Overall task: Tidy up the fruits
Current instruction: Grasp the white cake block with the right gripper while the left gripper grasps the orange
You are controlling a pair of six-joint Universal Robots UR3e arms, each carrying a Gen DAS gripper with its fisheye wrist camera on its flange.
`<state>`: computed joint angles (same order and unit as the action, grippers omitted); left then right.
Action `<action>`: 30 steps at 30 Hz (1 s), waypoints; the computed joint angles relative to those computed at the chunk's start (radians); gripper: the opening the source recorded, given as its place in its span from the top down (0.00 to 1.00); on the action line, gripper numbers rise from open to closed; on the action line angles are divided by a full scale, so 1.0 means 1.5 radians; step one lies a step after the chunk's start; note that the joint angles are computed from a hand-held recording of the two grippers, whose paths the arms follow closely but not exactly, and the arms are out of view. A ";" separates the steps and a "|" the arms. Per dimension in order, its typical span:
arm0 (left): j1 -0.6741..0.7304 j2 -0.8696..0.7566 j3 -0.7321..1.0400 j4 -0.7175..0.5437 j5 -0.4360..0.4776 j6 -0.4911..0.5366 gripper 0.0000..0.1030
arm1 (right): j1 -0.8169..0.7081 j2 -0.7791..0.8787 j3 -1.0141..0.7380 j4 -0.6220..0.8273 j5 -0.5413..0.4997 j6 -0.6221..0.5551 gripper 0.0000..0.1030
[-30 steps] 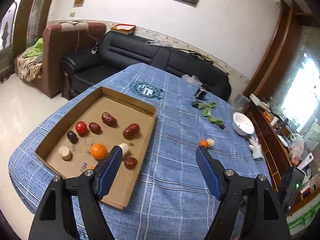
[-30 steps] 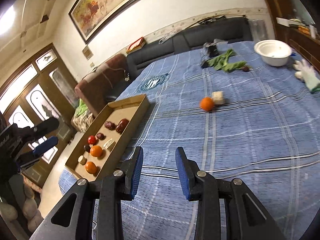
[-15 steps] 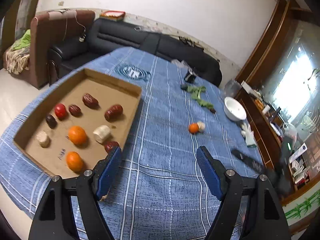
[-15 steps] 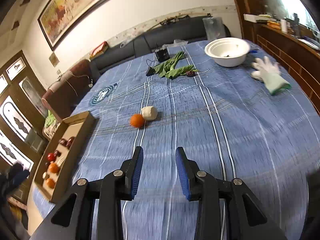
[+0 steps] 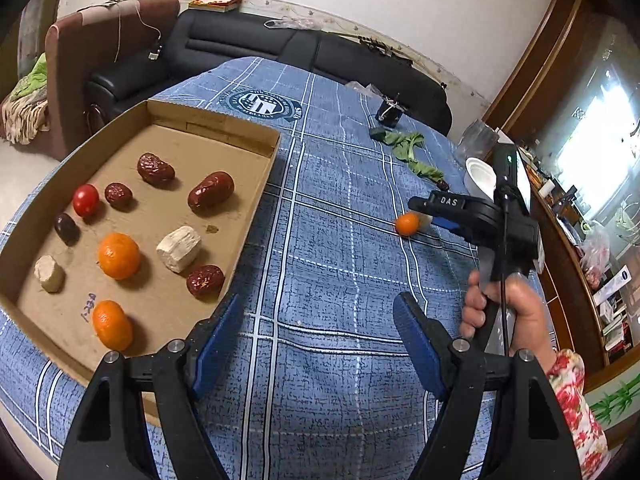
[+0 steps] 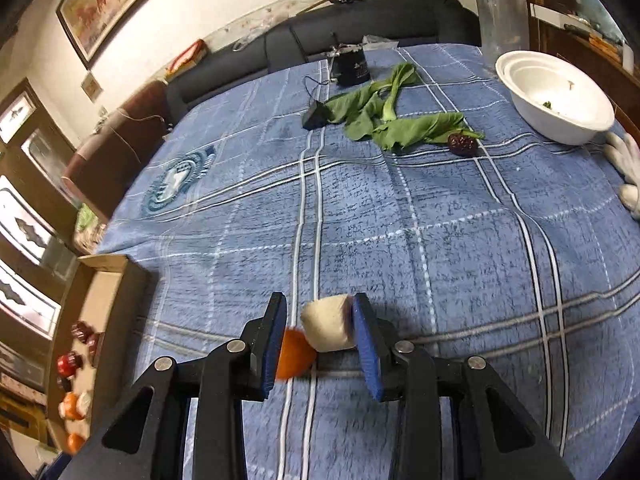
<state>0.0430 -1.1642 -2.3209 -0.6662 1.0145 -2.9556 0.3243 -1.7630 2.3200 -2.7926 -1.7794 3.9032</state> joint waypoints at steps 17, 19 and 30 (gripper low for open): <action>-0.037 -0.036 0.012 0.047 0.060 -0.046 0.26 | 0.030 -0.346 0.202 0.087 -0.018 0.042 0.74; -0.045 -0.038 0.014 0.051 0.070 -0.053 0.26 | 0.038 -0.339 0.198 0.087 -0.042 0.043 0.74; -0.172 -0.135 0.054 0.119 0.142 -0.102 0.26 | 0.061 -0.284 0.198 0.011 -0.063 0.022 0.73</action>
<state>-0.2152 -1.3666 -2.2404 -0.4876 1.2271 -3.1081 0.4161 -2.1885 2.6176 -2.7766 -1.8744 3.9359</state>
